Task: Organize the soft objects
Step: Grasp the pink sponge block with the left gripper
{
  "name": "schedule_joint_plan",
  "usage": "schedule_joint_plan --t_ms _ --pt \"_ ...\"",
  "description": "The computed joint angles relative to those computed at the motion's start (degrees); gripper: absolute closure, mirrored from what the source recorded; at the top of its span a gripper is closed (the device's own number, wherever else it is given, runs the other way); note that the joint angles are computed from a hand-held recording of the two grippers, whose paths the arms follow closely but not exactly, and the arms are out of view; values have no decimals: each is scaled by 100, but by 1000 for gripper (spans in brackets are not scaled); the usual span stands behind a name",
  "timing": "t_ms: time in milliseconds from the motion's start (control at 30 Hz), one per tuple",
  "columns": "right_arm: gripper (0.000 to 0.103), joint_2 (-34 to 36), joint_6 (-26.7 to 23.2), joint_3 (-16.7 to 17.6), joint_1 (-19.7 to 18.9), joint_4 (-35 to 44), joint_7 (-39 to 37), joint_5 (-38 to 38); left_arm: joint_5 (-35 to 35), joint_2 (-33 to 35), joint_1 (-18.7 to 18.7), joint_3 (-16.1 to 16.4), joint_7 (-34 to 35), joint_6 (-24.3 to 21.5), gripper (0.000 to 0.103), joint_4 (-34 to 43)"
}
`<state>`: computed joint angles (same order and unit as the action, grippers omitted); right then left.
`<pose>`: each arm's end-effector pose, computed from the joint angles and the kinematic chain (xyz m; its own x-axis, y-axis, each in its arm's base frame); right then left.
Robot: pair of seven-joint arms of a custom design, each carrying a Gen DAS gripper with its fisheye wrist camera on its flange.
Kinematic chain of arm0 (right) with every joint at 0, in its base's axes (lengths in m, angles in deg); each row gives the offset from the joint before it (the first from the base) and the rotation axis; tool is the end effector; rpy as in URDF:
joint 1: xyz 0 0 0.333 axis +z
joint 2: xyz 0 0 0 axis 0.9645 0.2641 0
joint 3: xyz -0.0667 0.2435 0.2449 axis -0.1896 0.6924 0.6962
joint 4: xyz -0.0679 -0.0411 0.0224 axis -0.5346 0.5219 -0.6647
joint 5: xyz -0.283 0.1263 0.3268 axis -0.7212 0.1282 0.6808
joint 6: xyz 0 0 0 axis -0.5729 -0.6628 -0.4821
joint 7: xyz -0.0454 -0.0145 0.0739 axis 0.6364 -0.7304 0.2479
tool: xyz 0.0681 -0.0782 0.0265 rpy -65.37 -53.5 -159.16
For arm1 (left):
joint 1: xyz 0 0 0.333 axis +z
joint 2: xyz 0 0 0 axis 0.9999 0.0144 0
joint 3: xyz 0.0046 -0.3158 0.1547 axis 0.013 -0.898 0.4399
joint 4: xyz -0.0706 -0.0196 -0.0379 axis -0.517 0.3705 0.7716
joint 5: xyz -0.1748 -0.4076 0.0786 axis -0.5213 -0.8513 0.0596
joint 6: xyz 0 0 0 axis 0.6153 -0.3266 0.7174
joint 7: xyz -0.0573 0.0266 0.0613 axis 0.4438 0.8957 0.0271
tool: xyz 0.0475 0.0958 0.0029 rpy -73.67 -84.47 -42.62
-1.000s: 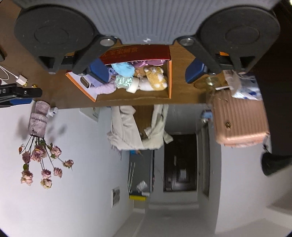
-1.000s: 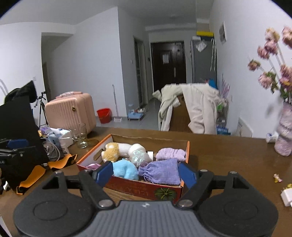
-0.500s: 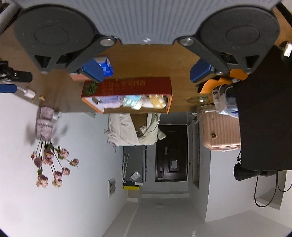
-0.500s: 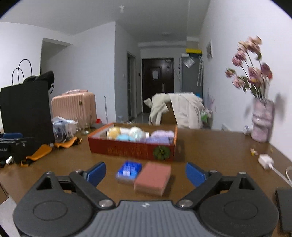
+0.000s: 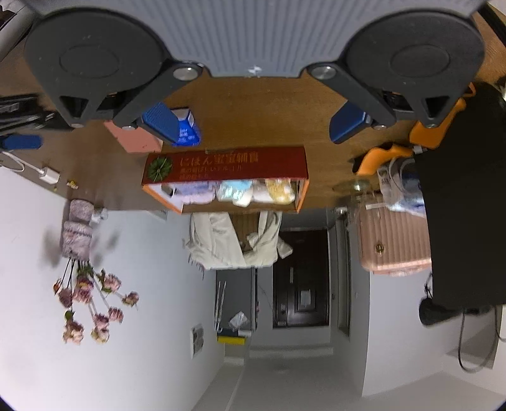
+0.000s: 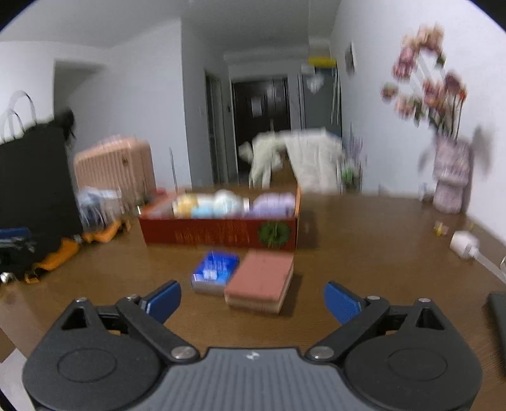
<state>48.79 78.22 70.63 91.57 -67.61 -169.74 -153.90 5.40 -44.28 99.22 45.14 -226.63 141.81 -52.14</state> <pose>0.6163 0.2332 0.5002 -0.3681 -0.9241 -0.1024 -0.3876 0.2526 -0.8865 0.7690 -0.0082 0.5233 -0.6156 -0.7881 -0.0001 -0.2724 0.2129 -0.9383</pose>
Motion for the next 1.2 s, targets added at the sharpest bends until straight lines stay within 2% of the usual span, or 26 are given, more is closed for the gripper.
schedule_joint_plan --t_ms 200,333,367,400,467,500,533,600,633,667,700,733,767,800,833,900,967,1067,1100,1200 --pt "6 1102 359 -295 -77 1003 -836 1017 674 392 -150 -47 -411 148 0 284" --pt "18 1694 190 -484 -17 1641 -1676 1780 1045 623 -135 -147 -657 209 0 501" --pt "24 1765 155 -537 21 1723 -1797 1879 1128 677 -124 -174 -710 217 0 555" --pt "33 1801 212 -590 45 1752 -1912 1955 1217 729 -113 -197 -778 210 0 612" --pt "32 1752 279 -676 130 1677 -2144 2075 1367 820 -76 -247 -910 163 0 708" --pt "33 1558 203 -577 123 1453 -2391 2138 1428 853 -48 -276 -938 127 0 738" --pt "33 1548 265 -678 203 1428 -2409 2166 1469 875 -12 -311 -943 77 0 757" --pt "33 1220 375 -616 245 1018 -2535 2153 1560 918 46 -353 -960 -53 0 796" --pt "33 1066 706 -600 244 781 -2753 2248 1633 941 52 -352 -1034 -126 0 824" --pt "33 882 1356 -384 122 475 -3347 2532 1735 977 47 -336 -1164 -230 0 872" --pt "32 860 1687 -368 14 369 -3650 2754 1835 1013 42 -324 -1301 -346 0 921" --pt "33 833 2140 -153 -173 226 -4355 3229 1917 1052 45 -326 -1417 -474 0 975" --pt "32 827 2425 -31 -251 134 -5013 3684 1998 1089 43 -328 -1523 -597 0 1026" --pt "30 821 2411 -12 -235 120 -5269 3859 2080 1109 37 -330 -1608 -698 0 1055" --pt "29 795 2092 -144 -72 165 -5131 3761 2109 1105 50 -351 -1608 -754 0 1048" --pt "29 677 1196 -505 318 238 -4166 3018 2109 1085 113 -406 -1481 -922 1 1010" --pt "29 495 968 -572 310 107 -3339 2586 2170 1077 138 -392 -1535 -1204 7 1007" --pt "32 244 1426 -610 100 -157 -1648 1882 2297 1170 141 -362 -1768 -1811 19 1150" --pt "34 228 1719 -626 16 -179 -1039 1507 2357 1197 115 -343 -1852 -1942 22 1190" --pt "43 400 2544 -720 -181 44 792 79 2613 1349 -30 -258 -2337 -2255 38 1417"
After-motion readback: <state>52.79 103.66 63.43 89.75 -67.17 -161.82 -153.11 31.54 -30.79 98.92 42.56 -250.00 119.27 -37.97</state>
